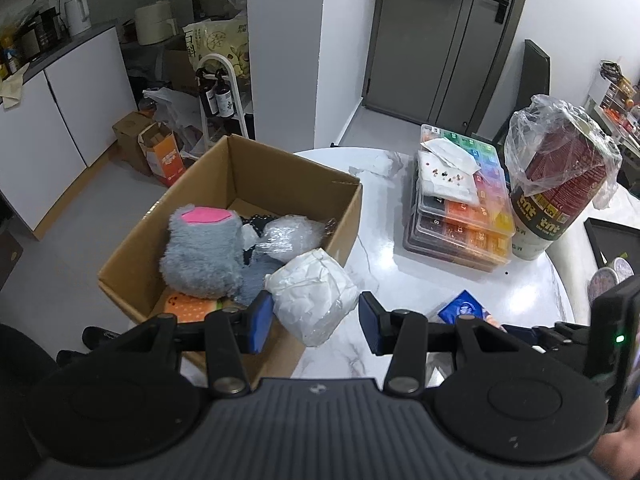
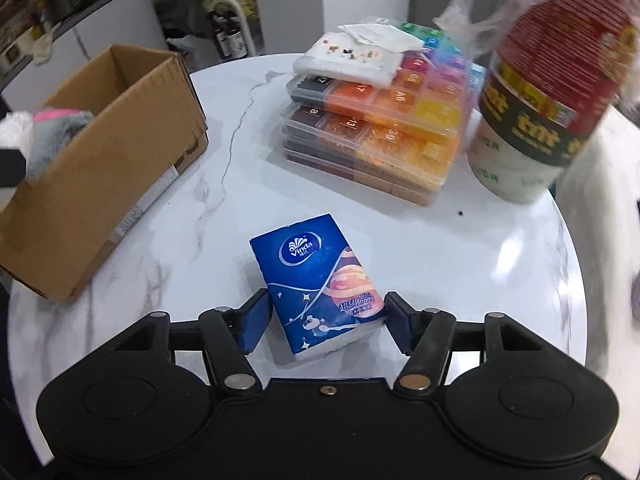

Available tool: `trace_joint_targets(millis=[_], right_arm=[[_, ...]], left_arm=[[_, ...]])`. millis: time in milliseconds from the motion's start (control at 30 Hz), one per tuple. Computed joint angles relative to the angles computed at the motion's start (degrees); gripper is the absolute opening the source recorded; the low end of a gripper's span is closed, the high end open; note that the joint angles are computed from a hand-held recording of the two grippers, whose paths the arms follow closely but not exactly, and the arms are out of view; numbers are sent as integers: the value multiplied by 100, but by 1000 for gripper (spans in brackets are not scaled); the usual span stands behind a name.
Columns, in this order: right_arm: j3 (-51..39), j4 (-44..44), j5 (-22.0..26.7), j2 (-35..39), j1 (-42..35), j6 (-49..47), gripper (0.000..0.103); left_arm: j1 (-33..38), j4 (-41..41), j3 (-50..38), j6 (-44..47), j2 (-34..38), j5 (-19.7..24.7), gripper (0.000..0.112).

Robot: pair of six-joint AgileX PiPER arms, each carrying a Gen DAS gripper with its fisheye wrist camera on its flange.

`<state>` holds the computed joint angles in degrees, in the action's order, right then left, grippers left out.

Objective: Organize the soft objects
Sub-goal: 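Carry the white packet and blue tissue pack over the box with both tools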

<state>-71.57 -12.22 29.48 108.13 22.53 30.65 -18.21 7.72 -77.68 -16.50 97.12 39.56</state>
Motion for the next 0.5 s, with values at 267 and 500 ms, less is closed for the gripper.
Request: trace_joint_targets(millis=[267, 500], right_arm=[[223, 24, 288, -406, 214, 242, 60], [-58, -246, 894, -665, 449, 535, 60]], left_arm=[[505, -834, 47, 1227, -167, 187, 46], [931, -1373, 8, 2079, -256, 385, 46]])
